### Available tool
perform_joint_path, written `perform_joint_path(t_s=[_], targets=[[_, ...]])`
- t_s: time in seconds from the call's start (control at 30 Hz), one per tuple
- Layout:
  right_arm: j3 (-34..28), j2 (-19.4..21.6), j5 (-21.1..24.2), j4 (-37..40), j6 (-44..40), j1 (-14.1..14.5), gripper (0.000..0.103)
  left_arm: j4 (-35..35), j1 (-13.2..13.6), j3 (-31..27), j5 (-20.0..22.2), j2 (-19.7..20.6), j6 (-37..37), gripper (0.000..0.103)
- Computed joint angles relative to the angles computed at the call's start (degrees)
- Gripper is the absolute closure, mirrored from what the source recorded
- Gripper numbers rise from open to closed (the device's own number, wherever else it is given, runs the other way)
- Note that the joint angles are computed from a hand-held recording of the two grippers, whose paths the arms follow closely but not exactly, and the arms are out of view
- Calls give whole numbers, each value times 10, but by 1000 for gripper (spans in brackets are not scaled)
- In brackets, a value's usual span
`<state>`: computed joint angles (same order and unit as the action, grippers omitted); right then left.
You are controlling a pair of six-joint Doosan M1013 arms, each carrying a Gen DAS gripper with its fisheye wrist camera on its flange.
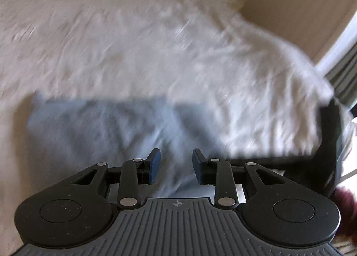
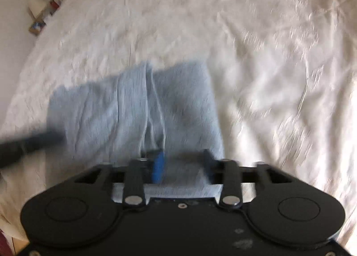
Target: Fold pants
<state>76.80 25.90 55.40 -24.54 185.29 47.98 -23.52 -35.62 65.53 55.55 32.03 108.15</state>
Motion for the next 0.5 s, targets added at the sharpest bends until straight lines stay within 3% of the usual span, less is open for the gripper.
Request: perform_joint_path(t_s=[0.1, 0.17, 0.27, 0.4, 0.43, 0.5], targets=[[22, -12, -58, -34, 13, -10, 36, 56, 6, 17, 21, -6, -57, 73], [30, -13, -100, -32, 1, -19, 19, 86, 13, 31, 27, -12, -98, 73], [24, -1, -151, 8, -66, -42, 15, 116, 25, 45, 31, -21, -138, 73], [-2, 30, -156, 112, -167, -63, 12, 147, 32, 47, 32, -26, -173, 73], [-3, 34, -160, 125, -177, -65, 14, 152, 35, 48, 30, -27, -180, 72], [-4, 37, -178, 160, -212, -71, 60, 158, 39, 48, 29, -27, -191, 72]])
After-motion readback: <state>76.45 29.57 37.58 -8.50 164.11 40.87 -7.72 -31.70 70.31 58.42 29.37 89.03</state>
